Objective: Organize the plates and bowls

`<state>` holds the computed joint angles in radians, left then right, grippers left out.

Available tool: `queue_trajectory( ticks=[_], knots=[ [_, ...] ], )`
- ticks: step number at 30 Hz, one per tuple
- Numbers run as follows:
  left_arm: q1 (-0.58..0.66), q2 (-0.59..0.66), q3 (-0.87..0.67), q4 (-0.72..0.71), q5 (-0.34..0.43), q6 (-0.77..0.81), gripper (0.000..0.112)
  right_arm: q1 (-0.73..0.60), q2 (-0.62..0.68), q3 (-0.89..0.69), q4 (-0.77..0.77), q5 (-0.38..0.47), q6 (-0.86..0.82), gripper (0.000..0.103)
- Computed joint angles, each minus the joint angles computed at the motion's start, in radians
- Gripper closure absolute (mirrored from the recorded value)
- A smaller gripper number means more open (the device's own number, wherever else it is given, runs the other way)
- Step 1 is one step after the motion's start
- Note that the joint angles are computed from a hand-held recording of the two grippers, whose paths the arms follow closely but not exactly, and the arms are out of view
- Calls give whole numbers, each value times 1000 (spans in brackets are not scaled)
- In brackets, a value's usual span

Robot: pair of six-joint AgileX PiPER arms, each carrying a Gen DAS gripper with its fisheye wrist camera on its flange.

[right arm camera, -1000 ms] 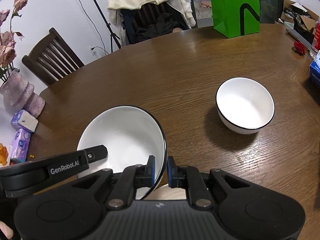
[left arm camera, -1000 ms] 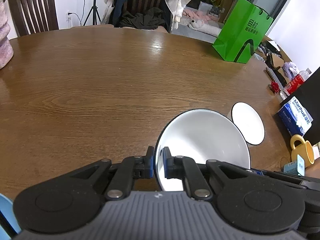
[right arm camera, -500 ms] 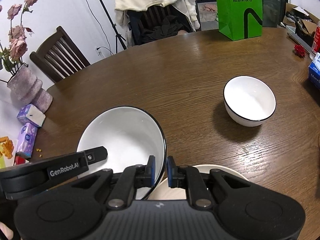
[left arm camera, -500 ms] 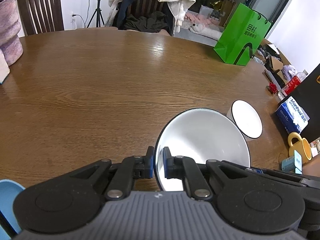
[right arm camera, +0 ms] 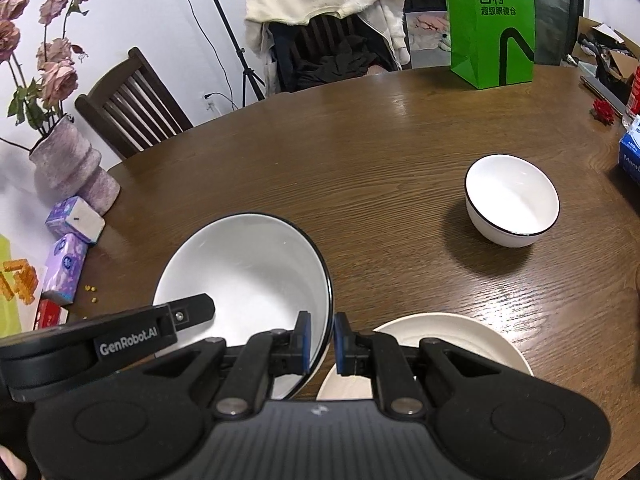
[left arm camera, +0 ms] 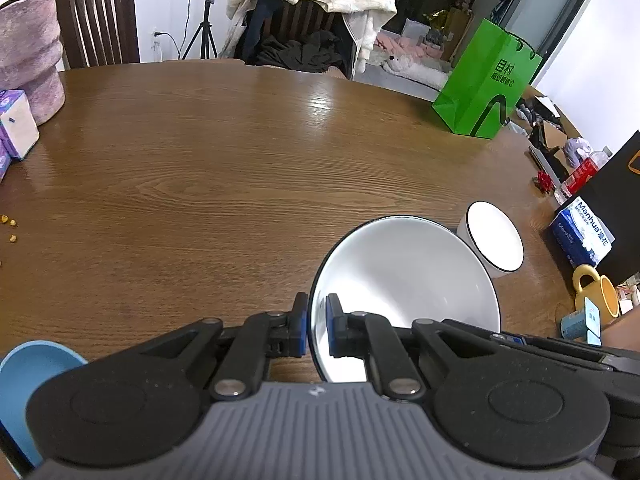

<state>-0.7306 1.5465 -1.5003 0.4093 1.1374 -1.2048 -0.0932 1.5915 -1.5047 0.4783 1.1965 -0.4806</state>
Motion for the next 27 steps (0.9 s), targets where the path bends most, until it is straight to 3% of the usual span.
queue_trajectory(
  ticks=[27],
  knots=[
    [-67,-167,137,44,37,-60,103,80,-203,159,-33,-25,81,92]
  ],
)
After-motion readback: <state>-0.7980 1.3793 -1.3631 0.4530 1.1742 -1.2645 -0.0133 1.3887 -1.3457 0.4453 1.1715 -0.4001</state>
